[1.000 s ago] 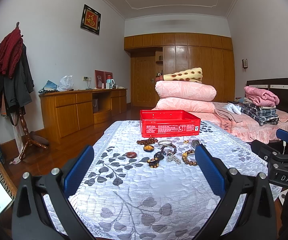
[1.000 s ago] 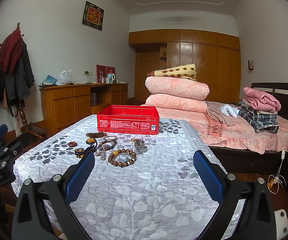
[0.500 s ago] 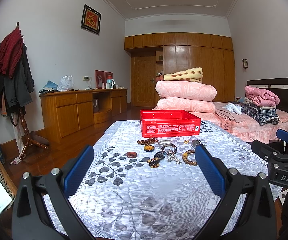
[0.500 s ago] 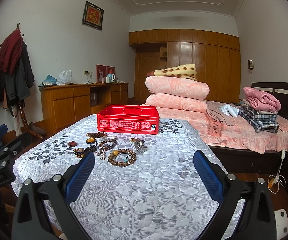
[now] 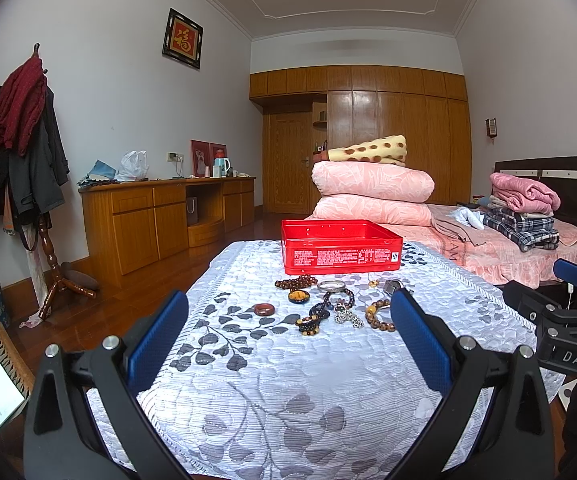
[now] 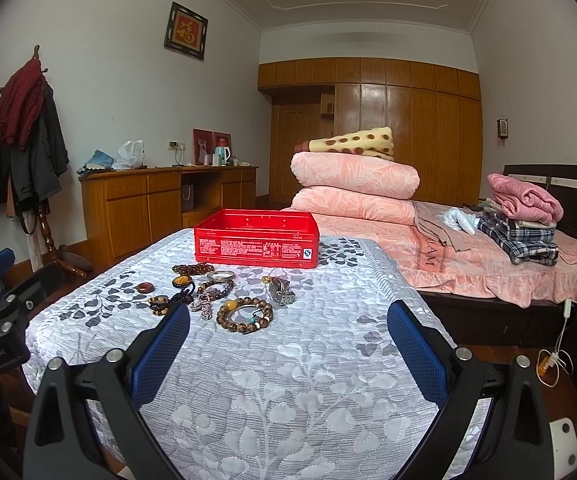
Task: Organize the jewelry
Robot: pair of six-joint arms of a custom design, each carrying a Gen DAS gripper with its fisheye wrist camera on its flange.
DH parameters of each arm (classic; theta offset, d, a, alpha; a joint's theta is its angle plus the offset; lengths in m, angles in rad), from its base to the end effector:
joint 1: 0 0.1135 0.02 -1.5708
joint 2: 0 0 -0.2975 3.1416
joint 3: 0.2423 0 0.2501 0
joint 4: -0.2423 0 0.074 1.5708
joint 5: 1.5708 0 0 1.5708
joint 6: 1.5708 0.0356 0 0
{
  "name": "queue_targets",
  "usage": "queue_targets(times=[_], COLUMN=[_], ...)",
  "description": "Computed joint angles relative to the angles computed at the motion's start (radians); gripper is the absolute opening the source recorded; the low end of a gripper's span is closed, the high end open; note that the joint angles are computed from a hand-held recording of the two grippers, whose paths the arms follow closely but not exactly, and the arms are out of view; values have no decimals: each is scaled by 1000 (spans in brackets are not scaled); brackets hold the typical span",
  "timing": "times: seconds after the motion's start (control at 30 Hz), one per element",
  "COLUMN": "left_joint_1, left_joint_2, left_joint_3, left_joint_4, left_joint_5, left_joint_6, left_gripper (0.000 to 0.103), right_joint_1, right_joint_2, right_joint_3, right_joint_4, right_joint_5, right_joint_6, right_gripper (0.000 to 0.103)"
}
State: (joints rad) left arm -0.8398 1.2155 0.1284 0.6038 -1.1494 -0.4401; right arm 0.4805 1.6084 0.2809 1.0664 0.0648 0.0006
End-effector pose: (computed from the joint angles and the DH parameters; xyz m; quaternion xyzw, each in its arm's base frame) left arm 0.1316 -0.0982 0.1642 -0.1330 0.7598 0.1138 0.6261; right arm 0.2261 0.1152 0.1613 -0.1692 0.7747 0.1201 0.5973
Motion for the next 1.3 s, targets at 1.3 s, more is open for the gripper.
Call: queue_targets(times=[1.3], left_joint_1=[135], left_joint_2=[57], left_joint_3=[-33], left_joint_4=[140], left_joint_5=[133], left_joint_6=[64], left_gripper=[98], right_joint_1=[-26], right_joint_2=[72], right_joint_3=[53], right_joint_4=[-4], right_joint_5=[-38], right_joint_6=[2], right_gripper=[97])
